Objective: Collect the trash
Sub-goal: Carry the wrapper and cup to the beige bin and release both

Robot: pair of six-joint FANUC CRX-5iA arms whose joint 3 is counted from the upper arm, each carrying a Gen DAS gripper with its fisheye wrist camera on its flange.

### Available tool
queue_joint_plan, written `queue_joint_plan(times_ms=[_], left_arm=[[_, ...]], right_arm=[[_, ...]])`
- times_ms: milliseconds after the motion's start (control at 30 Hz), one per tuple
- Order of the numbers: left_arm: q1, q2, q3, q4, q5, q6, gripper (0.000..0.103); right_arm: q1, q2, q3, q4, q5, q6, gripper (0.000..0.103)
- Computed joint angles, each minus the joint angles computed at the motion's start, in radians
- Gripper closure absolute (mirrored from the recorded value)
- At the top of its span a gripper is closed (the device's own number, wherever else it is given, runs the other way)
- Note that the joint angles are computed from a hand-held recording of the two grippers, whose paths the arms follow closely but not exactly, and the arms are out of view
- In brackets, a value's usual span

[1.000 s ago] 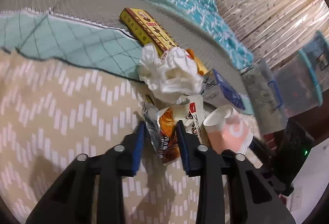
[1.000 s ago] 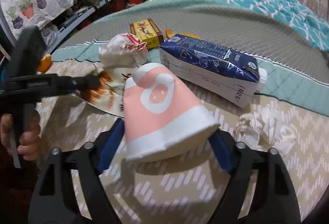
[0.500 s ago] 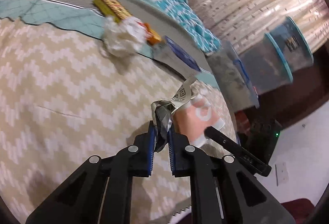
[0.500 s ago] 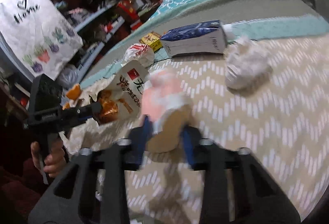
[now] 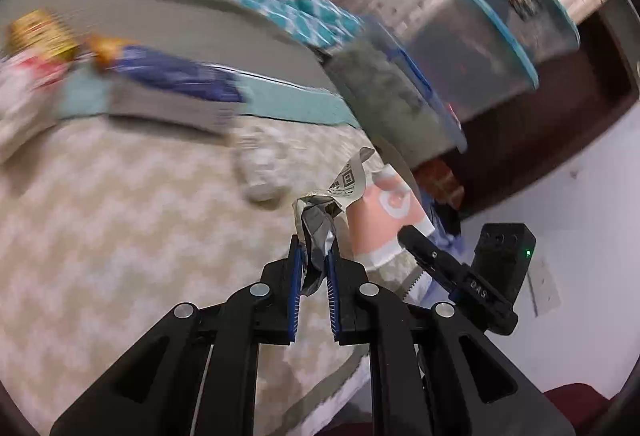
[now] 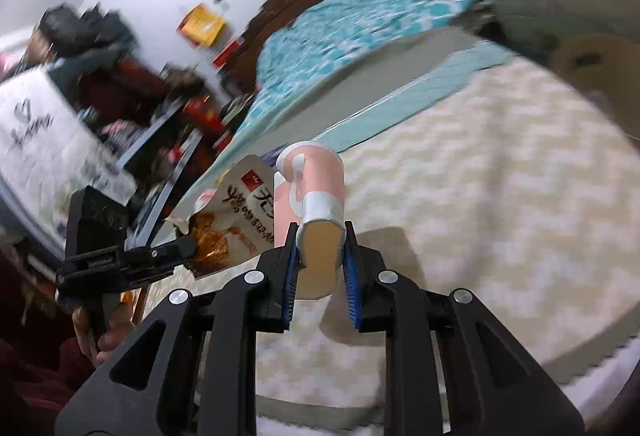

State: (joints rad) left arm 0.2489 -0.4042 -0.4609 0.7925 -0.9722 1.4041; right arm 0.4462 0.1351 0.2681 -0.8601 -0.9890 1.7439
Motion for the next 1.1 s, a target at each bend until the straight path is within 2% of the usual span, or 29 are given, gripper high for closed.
queue_joint_plan(times_ms=[167,333,500,633,700,733,767,800,833,867,933,1000,1100], left_arm=[[-0.132,0.169,0.132,-0.036,0.028,0.002,0.093],[-0.247,0.376,0.328,-0.064,0.052,-0.005,0.093],[-0.348,0.602,0.608,-0.155,0.033,0.033,0.092],[-0.405,0.780,0.876,-0.285,-0.026,0.119,0.092],[-0.434,0.873,1.021,-0.358,-0.067,0.164,0.090],[-0.443,0.900,1.065,-0.385,-0.082,0.182,0.087],[-0.455,0.930,1.115,-0.423,-0.095,0.211,0.081],[-0.467,0.954,1.160,-0.462,-0.108,0.243,0.055],[-0.476,0.960,1.179,-0.496,-0.108,0.272,0.029],[-0.485,0.947,1.165,-0.529,-0.077,0.303,0.025],[-0.488,0.928,1.137,-0.525,-0.051,0.301,0.025],[-0.485,0.896,1.096,-0.509,-0.052,0.289,0.025],[-0.467,0.801,0.963,-0.465,-0.030,0.237,0.025]], right_arm=[[-0.085,-0.014,-0.034,0.011,0.049,-0.041,0.080],[-0.151,0.008,-0.020,0.062,0.101,-0.101,0.080],[-0.197,0.065,0.034,0.167,0.153,-0.188,0.080],[-0.219,0.149,0.125,0.259,0.145,-0.260,0.079],[-0.222,0.187,0.164,0.317,0.141,-0.301,0.074],[-0.219,0.197,0.172,0.341,0.147,-0.319,0.071],[-0.209,0.207,0.178,0.373,0.158,-0.345,0.058],[-0.204,0.212,0.177,0.400,0.176,-0.364,0.038],[-0.199,0.213,0.169,0.423,0.196,-0.380,0.031],[-0.193,0.209,0.159,0.448,0.215,-0.392,0.028],[-0.191,0.208,0.154,0.466,0.233,-0.397,0.029],[-0.203,0.187,0.131,0.421,0.259,-0.378,0.029],[-0.223,0.156,0.116,0.316,0.253,-0.312,0.029]])
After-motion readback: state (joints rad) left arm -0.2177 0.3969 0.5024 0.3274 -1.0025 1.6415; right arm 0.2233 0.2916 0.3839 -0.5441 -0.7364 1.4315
